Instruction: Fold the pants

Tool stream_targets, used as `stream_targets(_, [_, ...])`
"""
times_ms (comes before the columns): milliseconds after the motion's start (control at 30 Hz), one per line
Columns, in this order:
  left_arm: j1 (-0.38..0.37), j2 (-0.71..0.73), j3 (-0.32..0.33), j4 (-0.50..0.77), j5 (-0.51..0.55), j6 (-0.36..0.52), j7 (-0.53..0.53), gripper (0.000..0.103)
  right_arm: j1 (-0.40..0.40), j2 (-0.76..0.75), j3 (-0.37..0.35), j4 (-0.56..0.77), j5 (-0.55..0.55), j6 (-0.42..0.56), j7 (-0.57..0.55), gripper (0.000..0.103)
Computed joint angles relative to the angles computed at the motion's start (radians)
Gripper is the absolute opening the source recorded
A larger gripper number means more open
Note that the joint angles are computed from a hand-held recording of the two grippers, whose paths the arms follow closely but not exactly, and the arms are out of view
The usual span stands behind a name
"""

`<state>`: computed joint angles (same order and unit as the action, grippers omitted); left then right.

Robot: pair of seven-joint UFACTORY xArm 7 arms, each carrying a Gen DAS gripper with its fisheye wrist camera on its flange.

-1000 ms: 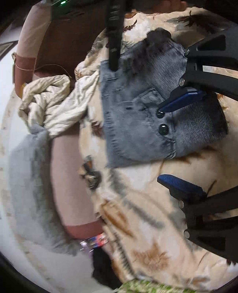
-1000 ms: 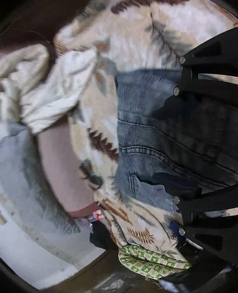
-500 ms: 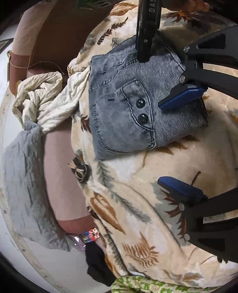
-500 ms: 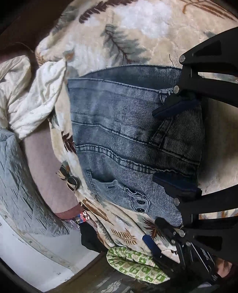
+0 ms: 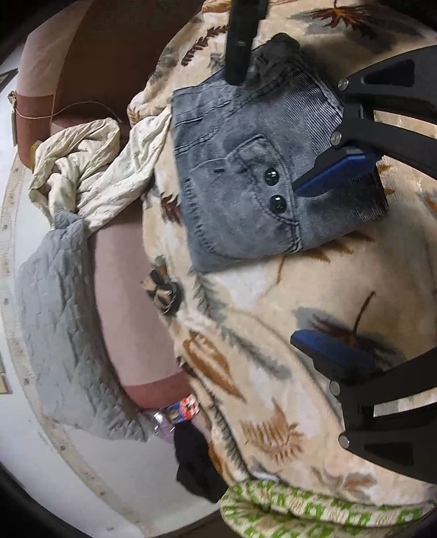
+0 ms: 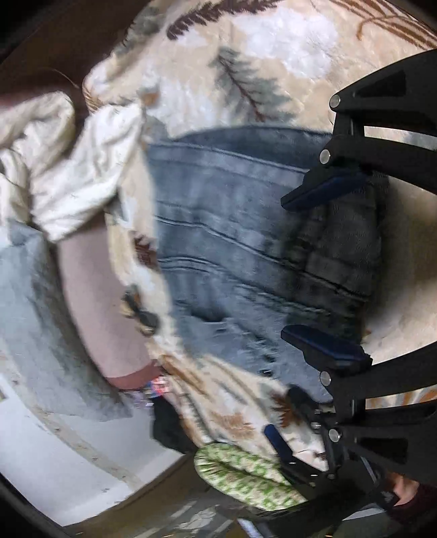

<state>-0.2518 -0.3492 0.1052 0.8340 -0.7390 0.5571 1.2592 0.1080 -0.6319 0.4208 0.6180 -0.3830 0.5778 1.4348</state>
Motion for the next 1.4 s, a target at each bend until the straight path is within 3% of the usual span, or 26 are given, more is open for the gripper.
stream_targets(133, [-0.022, -0.046, 0.042, 0.009, -0.085, -0.001, 0.05, 0.1, -0.083, -0.057, 0.083, 0.023, -0.089, 0.06, 0.099, 0.071])
stream_targets(333, [-0.014, -0.074, 0.064, 0.025, -0.13, -0.025, 0.08, 0.103, -0.143, -0.054, 0.163, 0.091, -0.186, 0.185, 0.176, 0.071])
stream_targets(800, [0.039, -0.054, 0.092, 0.074, -0.102, -0.017, -0.014, 0.103, -0.067, 0.102, 0.208, 0.258, -0.409, 0.348, 0.272, 0.072])
stream_targets(900, [0.04, -0.002, 0.095, 0.096, -0.103, 0.009, -0.008, 0.103, -0.032, 0.126, 0.187, 0.274, -0.41, 0.402, 0.273, 0.077])
stream_targets(1000, [0.074, 0.097, 0.093, 0.175, -0.082, 0.173, -0.072, 0.103, 0.031, 0.098, 0.095, 0.227, -0.34, 0.424, 0.25, 0.077])
stream_targets(1100, [0.121, 0.214, 0.063, 0.275, -0.019, 0.337, -0.198, 0.103, 0.074, -0.038, -0.016, 0.095, -0.241, 0.333, 0.284, 0.077])
stream_targets(1200, [0.158, 0.255, 0.033, 0.297, -0.026, 0.395, -0.232, 0.103, 0.065, -0.194, -0.076, -0.032, -0.144, 0.285, 0.322, 0.077])
stream_targets(1400, [0.221, 0.285, -0.027, 0.294, -0.104, 0.499, -0.167, 0.103, 0.07, -0.342, -0.166, -0.189, -0.017, 0.182, 0.223, 0.077])
